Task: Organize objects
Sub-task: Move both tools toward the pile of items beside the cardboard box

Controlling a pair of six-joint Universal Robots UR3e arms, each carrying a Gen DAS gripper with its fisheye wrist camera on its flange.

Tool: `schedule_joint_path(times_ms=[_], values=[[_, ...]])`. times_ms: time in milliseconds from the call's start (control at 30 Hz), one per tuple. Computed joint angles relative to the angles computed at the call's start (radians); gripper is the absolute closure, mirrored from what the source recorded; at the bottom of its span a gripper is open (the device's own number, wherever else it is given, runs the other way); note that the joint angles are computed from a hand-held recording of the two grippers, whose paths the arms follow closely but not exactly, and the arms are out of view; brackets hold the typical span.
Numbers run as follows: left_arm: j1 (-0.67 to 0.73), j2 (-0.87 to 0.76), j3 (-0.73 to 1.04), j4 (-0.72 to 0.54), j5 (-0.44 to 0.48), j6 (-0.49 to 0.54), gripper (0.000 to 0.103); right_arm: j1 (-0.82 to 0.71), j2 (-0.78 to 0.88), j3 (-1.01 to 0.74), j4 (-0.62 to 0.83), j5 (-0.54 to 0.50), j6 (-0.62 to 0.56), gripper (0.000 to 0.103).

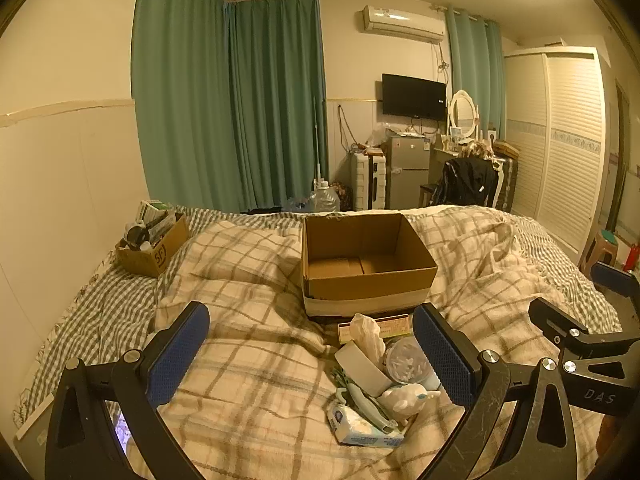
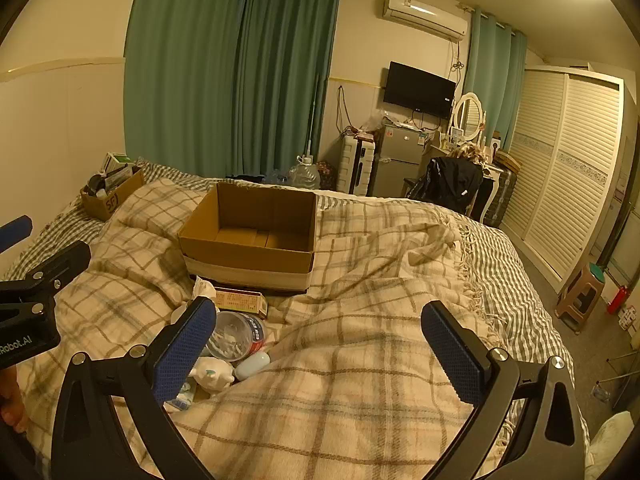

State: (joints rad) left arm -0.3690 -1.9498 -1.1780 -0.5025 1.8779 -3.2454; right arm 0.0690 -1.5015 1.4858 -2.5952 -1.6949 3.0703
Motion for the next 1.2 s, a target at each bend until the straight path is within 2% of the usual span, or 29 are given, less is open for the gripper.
schedule_joint_path(times_ms=[867,1200], values=[[-0.005,-0.008,0.026,-0.038,-0.004,-0.009,0.0,-0.021,-0.015,0.013,0.01,0.043,-0.013,0.0],[-0.008,-0.035,0.07,-0.104,-0.014,-0.009,0.0,-0.048,-0.037,0.035,0.036,0.072,-0.022,0.0]])
